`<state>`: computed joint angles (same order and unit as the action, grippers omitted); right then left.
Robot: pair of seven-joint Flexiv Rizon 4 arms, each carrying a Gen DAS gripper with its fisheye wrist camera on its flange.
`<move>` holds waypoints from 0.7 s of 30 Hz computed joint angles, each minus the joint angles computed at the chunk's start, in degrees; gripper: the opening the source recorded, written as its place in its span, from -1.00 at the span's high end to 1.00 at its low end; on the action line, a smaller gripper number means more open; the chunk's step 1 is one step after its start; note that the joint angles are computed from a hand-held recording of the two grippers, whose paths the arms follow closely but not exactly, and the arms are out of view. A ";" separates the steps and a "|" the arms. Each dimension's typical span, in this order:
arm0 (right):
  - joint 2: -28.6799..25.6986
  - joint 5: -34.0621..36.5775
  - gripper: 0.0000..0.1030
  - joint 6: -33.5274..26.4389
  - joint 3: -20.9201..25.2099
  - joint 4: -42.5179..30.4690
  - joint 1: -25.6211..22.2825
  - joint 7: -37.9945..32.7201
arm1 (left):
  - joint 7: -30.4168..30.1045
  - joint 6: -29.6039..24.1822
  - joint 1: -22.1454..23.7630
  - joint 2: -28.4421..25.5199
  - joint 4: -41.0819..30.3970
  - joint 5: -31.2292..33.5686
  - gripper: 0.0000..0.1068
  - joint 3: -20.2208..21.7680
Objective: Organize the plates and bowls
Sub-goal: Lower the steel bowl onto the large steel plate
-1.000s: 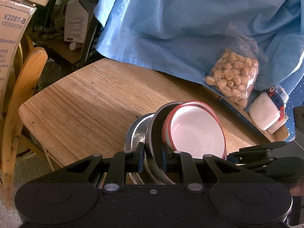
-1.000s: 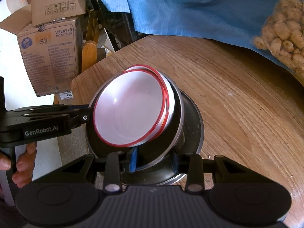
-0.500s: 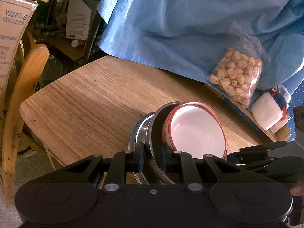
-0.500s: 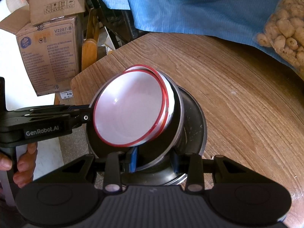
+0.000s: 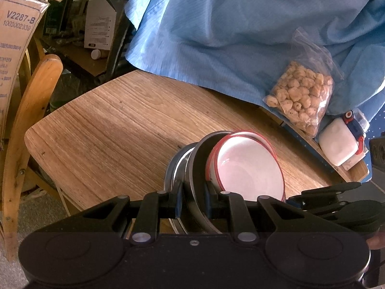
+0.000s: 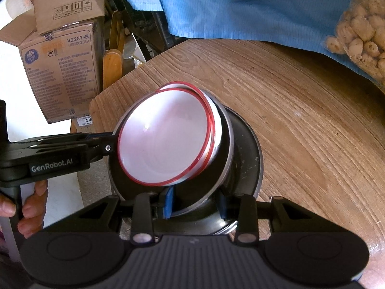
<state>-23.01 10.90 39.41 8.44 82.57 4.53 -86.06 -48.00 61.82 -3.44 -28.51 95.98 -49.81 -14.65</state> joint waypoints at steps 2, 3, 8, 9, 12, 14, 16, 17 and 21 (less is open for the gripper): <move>-0.03 0.04 0.22 -0.03 -0.01 -0.05 -0.01 0.00 | -0.08 0.02 0.00 -0.05 -0.03 0.00 0.66 -0.01; -0.03 0.05 0.21 -0.03 -0.02 -0.05 -0.01 0.00 | -0.10 0.07 0.02 -0.08 -0.02 -0.08 0.66 -0.05; -0.10 0.30 0.14 -0.01 0.06 -0.18 -0.10 -0.12 | -0.08 0.21 0.05 -0.04 0.14 -0.34 0.65 -0.16; -0.13 0.50 0.12 -0.02 0.12 -0.24 -0.18 -0.23 | -0.14 0.20 0.04 -0.05 0.15 -0.34 0.64 -0.14; -0.16 0.59 0.09 -0.05 0.12 -0.28 -0.19 -0.34 | -0.13 0.11 0.07 -0.05 0.11 -0.35 0.64 -0.14; -0.27 0.63 0.08 -0.02 0.12 -0.38 -0.17 -0.38 | -0.17 0.06 0.06 -0.01 0.17 -0.36 0.63 -0.13; -0.35 0.88 0.05 0.02 0.16 -0.49 -0.23 -0.33 | -0.13 0.16 0.06 0.05 0.33 -0.60 0.63 -0.20; -0.40 0.97 0.04 0.15 0.18 -0.47 -0.25 -0.34 | -0.11 0.18 0.06 0.05 0.33 -0.66 0.63 -0.20; -0.42 1.26 0.01 0.56 0.25 -0.36 -0.34 -0.39 | -0.27 0.45 -0.04 -0.07 0.25 -0.74 0.60 -0.18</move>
